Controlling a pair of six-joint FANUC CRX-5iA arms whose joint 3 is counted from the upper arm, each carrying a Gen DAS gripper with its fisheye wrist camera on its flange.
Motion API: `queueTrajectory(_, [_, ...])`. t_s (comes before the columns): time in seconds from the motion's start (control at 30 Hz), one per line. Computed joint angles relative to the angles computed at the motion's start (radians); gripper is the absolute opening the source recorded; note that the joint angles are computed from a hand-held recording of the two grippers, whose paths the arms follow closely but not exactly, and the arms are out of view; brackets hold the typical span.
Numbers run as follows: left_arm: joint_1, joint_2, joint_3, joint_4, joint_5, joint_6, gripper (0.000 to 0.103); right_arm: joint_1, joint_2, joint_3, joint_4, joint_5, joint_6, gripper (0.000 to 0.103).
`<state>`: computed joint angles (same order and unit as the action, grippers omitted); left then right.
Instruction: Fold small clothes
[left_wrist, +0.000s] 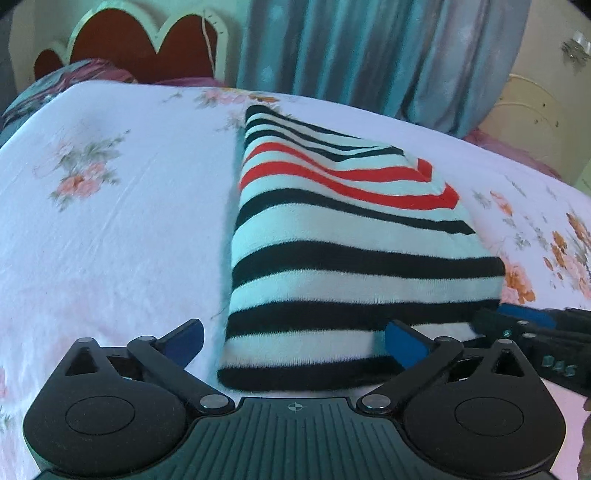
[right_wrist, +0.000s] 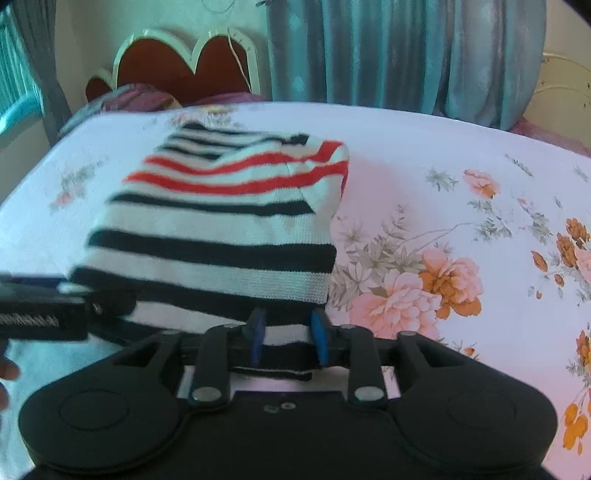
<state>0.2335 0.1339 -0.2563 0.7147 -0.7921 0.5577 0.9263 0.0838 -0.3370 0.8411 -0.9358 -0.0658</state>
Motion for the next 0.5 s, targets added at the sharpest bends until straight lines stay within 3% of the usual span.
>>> queueTrajectory(0.03, [0.004, -0.006, 0.006, -0.026, -0.007, 0.035, 0.103, 0.009, -0.010, -0.006, 0.013, -0.012, -0.024, 0.051])
queueTrajectory(0.07, [0.005, -0.013, 0.016, -0.069, -0.012, 0.086, 0.103, 0.019, -0.017, -0.009, 0.020, -0.030, -0.039, 0.057])
queueTrajectory(0.2, [0.003, -0.065, 0.020, -0.216, 0.005, 0.239, 0.103, 0.052, -0.057, -0.020, -0.021, -0.048, -0.036, 0.064])
queueTrajectory(0.4, [0.024, -0.165, -0.031, -0.269, -0.005, 0.237, 0.103, 0.079, -0.138, -0.046, -0.137, -0.004, -0.053, 0.072])
queueTrajectory(0.5, [0.046, -0.222, -0.038, -0.286, -0.060, 0.239, 0.103, 0.122, -0.197, -0.076, -0.132, -0.006, -0.090, 0.081])
